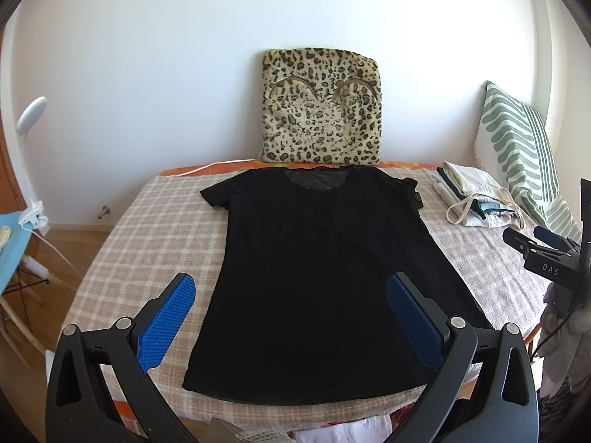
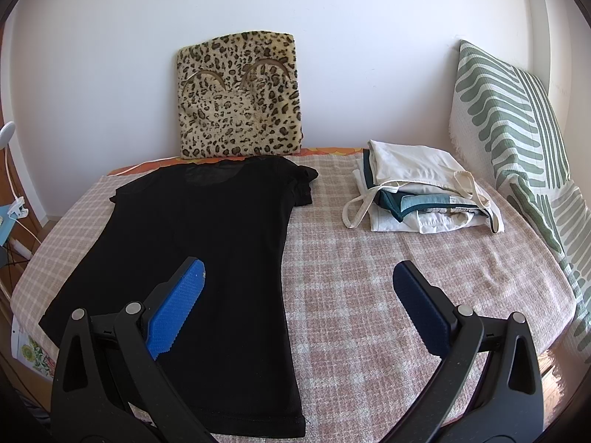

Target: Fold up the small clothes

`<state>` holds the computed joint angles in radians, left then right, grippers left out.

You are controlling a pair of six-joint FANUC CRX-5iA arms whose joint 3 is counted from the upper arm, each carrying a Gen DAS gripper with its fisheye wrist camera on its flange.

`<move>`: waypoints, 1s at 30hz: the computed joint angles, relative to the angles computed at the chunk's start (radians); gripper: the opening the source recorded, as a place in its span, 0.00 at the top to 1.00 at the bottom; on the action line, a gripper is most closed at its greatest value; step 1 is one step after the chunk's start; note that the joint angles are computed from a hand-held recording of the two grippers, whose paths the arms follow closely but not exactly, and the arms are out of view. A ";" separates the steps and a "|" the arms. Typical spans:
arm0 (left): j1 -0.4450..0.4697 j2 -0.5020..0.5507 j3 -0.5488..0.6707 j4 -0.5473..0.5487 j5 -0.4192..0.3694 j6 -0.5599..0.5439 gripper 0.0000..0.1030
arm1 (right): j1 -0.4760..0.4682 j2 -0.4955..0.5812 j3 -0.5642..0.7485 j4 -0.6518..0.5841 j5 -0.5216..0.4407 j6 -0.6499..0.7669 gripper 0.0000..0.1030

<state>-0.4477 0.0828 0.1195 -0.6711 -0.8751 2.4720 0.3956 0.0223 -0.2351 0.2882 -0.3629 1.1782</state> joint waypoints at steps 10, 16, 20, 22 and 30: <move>0.001 -0.001 0.002 0.002 -0.001 -0.005 0.00 | -0.002 0.001 -0.001 0.002 0.003 0.000 0.00; -0.003 0.000 0.002 -0.003 -0.003 0.004 0.00 | -0.002 0.001 -0.001 0.001 0.004 0.001 0.00; 0.001 -0.003 0.000 0.002 -0.001 -0.002 0.00 | -0.001 0.002 0.001 -0.001 0.002 0.002 0.00; 0.001 -0.003 0.000 0.001 -0.001 -0.002 0.00 | -0.001 0.002 -0.001 0.003 0.003 -0.001 0.00; 0.010 -0.007 -0.005 0.005 -0.004 -0.018 0.00 | 0.003 0.005 0.007 0.010 -0.002 -0.009 0.00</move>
<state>-0.4375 0.0761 0.1149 -0.6657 -0.8792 2.4539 0.3981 0.0276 -0.2279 0.2986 -0.3648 1.1689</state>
